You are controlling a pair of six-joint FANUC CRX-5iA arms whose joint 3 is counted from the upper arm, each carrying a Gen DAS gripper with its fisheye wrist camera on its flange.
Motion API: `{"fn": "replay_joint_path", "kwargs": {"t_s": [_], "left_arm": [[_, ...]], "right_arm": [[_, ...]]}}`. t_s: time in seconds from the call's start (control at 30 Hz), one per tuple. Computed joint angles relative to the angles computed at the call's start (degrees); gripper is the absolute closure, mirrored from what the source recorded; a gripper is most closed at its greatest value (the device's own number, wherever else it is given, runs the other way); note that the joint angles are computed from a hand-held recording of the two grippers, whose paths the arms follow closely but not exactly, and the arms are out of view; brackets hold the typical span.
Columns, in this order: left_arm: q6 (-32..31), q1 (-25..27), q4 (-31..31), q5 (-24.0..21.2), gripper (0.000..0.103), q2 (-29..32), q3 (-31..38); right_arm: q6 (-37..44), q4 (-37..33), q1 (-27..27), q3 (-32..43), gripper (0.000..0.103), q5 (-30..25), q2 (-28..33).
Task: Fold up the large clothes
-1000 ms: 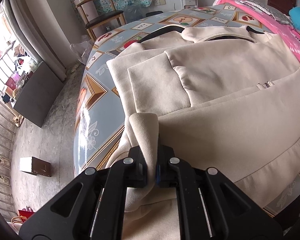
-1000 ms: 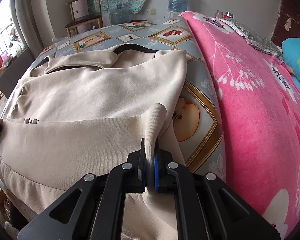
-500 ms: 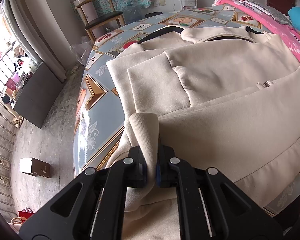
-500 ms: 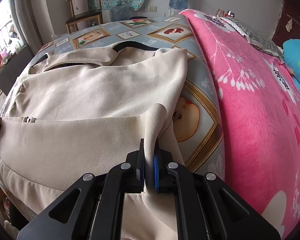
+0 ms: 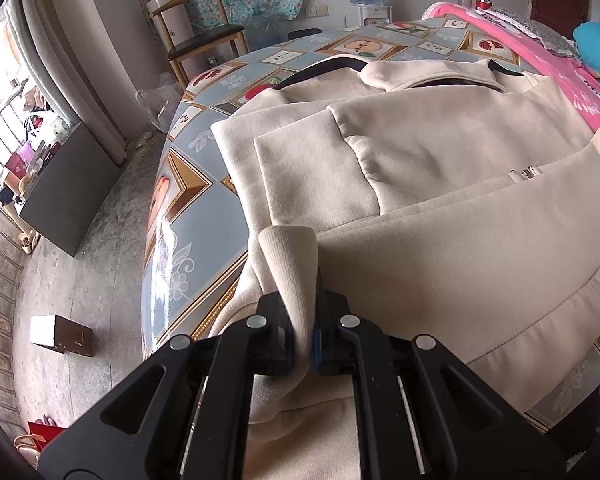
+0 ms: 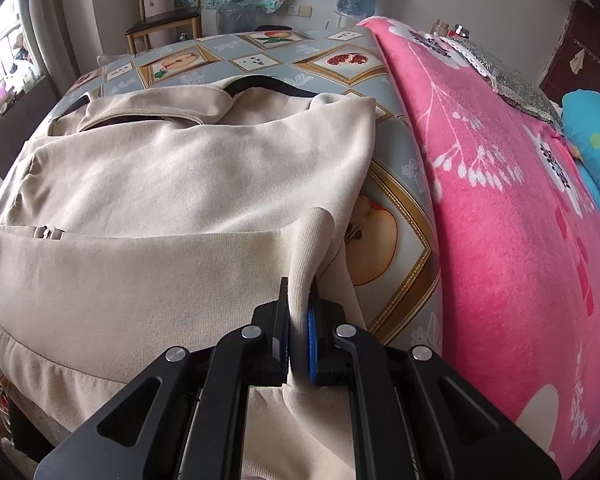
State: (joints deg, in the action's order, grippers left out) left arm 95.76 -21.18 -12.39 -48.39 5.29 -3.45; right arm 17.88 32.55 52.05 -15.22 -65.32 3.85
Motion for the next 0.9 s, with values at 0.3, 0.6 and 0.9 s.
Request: {"fn": "replay_joint_path", "kwargs": {"t_s": [0.3, 0.6, 0.9], "left_arm": [[-10.0, 4.9, 12.1, 7.0, 0.086, -3.3, -7.2], [-31.0, 12.3, 39.1, 17.0, 0.076, -12.4, -24.7], [-38.0, 13.1, 49.0, 20.3, 0.089, -13.2, -30.2]], "right_arm": [[-5.0, 3.2, 3.0, 3.5, 0.085, -6.6, 1.1], [-0.4, -7.6, 7.5, 13.2, 0.061, 9.7, 6.0], [7.9, -12.4, 8.9, 29.7, 0.07, -2.0, 21.5]]}}
